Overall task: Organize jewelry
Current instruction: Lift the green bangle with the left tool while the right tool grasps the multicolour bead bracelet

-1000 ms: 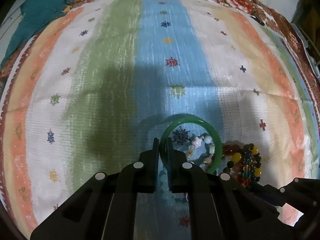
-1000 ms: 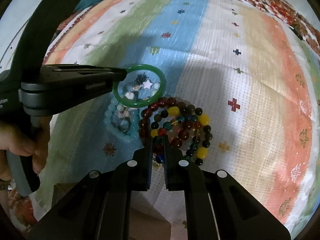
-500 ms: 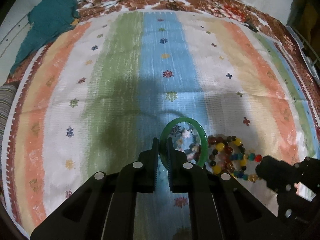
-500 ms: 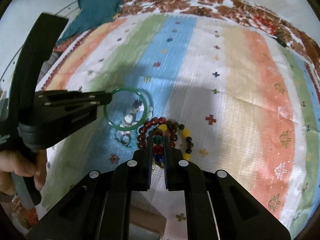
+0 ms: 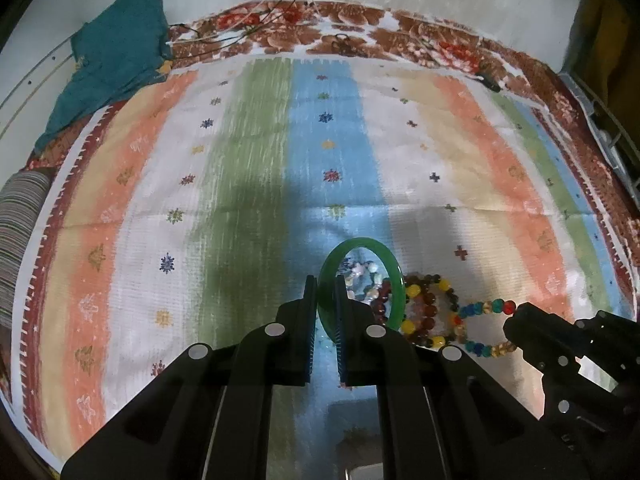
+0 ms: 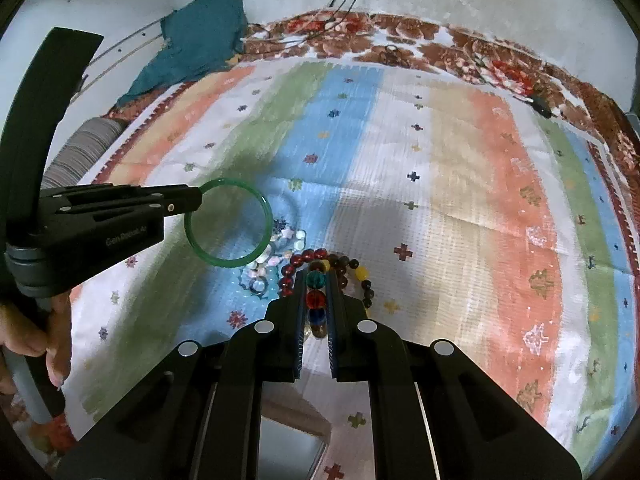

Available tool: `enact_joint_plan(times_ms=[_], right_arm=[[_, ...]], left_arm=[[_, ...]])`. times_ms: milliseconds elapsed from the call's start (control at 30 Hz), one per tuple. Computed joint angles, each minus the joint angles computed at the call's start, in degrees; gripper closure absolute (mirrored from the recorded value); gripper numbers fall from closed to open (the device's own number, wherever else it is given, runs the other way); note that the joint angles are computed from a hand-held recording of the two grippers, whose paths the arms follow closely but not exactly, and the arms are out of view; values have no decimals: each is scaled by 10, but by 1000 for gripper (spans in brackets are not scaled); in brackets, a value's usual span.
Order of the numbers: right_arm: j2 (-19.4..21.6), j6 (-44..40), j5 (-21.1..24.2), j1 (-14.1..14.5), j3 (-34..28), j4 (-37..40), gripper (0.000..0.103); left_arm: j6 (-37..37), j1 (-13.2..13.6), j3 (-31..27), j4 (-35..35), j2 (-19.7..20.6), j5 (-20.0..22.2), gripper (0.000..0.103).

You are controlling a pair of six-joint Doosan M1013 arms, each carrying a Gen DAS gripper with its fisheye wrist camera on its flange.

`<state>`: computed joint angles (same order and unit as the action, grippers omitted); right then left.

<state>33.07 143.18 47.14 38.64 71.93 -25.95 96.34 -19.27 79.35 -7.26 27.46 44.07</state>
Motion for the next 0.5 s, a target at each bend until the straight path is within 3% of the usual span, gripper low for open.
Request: enact_joint_plan(times_ms=[500], right_arm=[[-29, 55, -9, 18, 29, -64, 93]], left_arm=[[37, 0, 41, -36, -39, -24, 95]])
